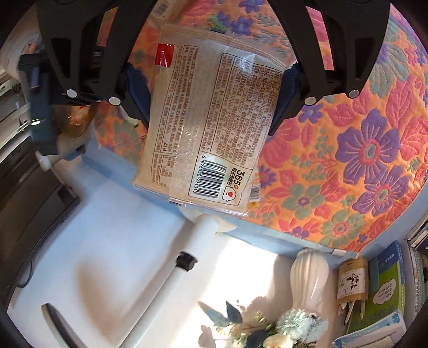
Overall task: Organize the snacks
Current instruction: 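Carry the bread loaf and pastry packet into the amber bowl and open both tools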
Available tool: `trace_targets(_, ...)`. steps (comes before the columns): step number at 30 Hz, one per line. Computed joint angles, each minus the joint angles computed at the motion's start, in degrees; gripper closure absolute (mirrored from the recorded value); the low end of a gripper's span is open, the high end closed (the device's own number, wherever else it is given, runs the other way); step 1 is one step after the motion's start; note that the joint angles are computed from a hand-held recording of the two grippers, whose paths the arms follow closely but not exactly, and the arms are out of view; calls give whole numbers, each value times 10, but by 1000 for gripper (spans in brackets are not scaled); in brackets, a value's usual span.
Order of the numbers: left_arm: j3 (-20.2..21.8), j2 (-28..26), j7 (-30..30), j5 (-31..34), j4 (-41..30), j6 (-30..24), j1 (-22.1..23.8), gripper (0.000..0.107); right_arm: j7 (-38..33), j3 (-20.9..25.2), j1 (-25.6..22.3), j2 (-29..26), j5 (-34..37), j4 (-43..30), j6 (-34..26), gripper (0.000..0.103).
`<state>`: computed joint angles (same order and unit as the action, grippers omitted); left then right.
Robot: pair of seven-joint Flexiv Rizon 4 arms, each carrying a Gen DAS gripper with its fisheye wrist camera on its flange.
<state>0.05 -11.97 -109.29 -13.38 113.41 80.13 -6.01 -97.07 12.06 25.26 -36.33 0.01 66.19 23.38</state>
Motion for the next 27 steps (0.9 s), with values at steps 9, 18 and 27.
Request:
trace_targets(9,-52,-42,66,-20,-84,-3,-19,28,39,-1,-48,95,58,69,122,54)
trace_targets(18,-113,-123,173,-62,-210,-55,-64,28,147,-30,-122,183,83,184,197,54)
trace_targets(27,-129,-186,223,-69,-306,-90,-116,34,313,-58,-165,275,42,324,287,53)
